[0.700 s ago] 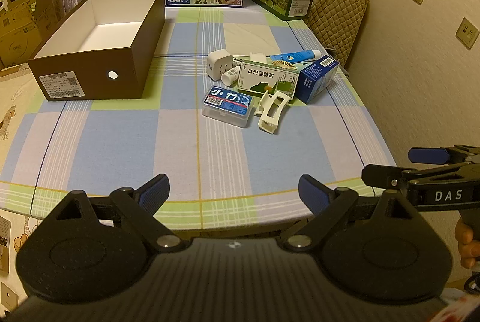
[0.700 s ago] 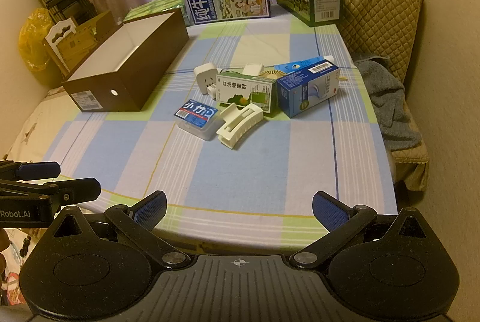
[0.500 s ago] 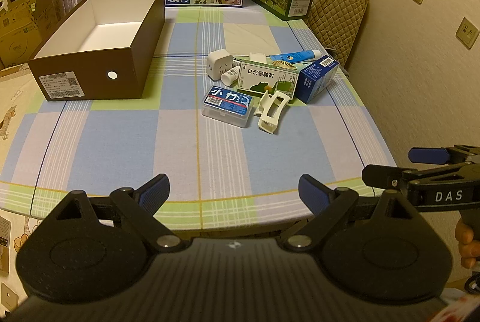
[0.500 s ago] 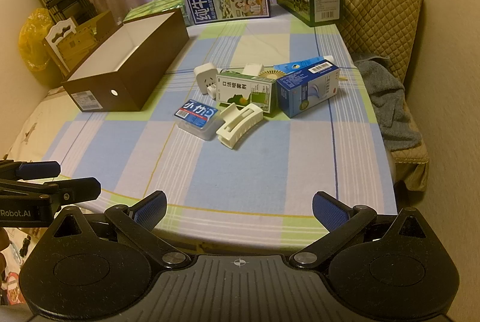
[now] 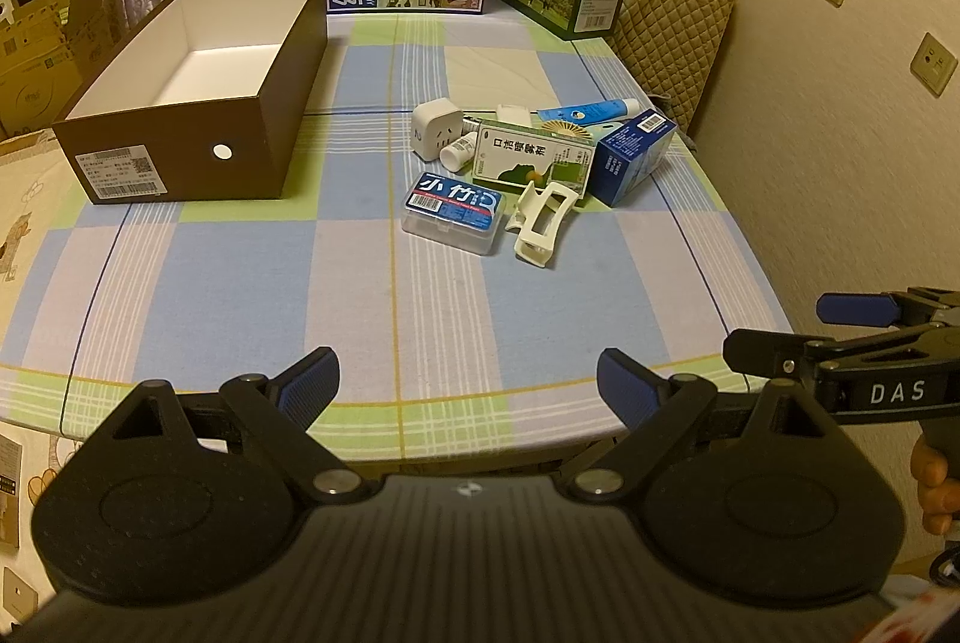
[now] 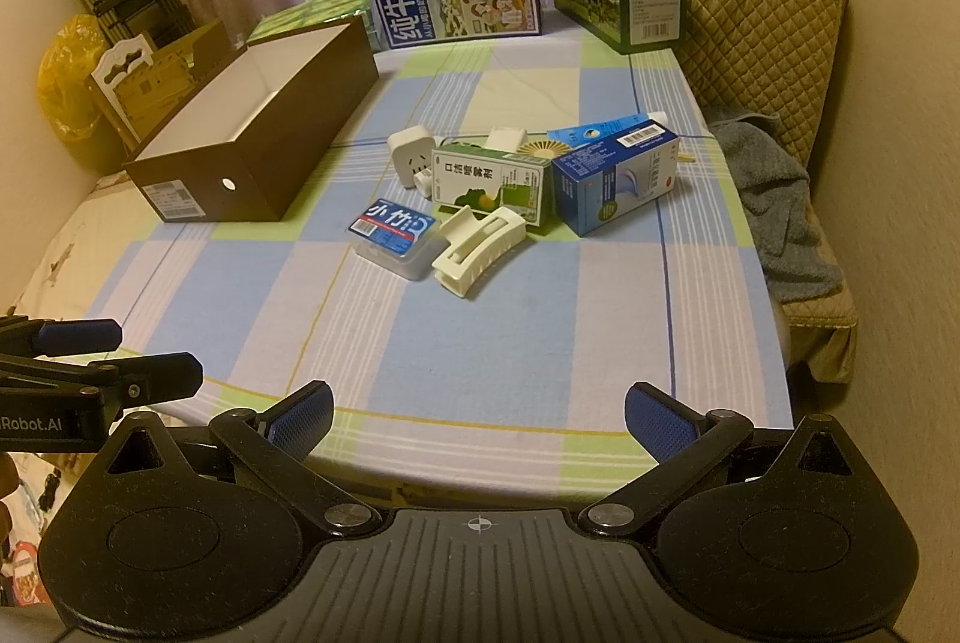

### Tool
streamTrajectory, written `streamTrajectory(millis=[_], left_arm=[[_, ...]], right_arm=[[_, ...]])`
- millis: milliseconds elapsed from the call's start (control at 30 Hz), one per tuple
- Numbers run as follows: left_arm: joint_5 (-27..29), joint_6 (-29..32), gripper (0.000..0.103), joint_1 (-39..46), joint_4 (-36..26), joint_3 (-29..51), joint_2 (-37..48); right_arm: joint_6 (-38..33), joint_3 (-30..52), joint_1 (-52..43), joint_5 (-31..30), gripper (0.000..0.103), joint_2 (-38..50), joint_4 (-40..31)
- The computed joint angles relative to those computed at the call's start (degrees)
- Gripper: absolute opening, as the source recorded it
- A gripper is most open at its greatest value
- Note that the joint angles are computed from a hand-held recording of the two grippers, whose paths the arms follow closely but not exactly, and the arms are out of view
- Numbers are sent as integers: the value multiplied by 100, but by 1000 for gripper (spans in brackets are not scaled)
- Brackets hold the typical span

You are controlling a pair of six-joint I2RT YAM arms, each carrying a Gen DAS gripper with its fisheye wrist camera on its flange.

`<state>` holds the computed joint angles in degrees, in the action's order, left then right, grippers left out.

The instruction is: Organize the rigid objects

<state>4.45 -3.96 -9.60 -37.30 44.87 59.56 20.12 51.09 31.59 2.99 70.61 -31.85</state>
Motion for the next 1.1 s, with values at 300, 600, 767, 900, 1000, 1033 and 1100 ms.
streamTrajectory(millis=[300, 600, 767, 900, 1000, 1033, 1100], left_arm=[[-149, -172, 91, -221, -6, -27, -46], [-193, -216, 91, -278, -5, -40, -60], [-194, -221, 91, -279, -3, -42, -61], [-194, -218, 91, -276, -8, -36, -59], [-194, -219, 91, -275, -9, -35, -59], [-204, -232, 91, -291, -1, -50, -66], [-186, -220, 91, -271, -14, -31, -54]], right_arm=[[-19, -19, -19, -12, 101, -15, 7], [-58, -52, -68, -44, 101, -44, 15], [-94, -76, -114, -72, 101, -68, 17], [-123, -99, -145, -95, 101, -81, 31], [-140, -118, -169, -112, 101, -88, 45], [-146, -124, -175, -116, 101, -90, 49], [-153, -135, -191, -126, 101, -94, 56]])
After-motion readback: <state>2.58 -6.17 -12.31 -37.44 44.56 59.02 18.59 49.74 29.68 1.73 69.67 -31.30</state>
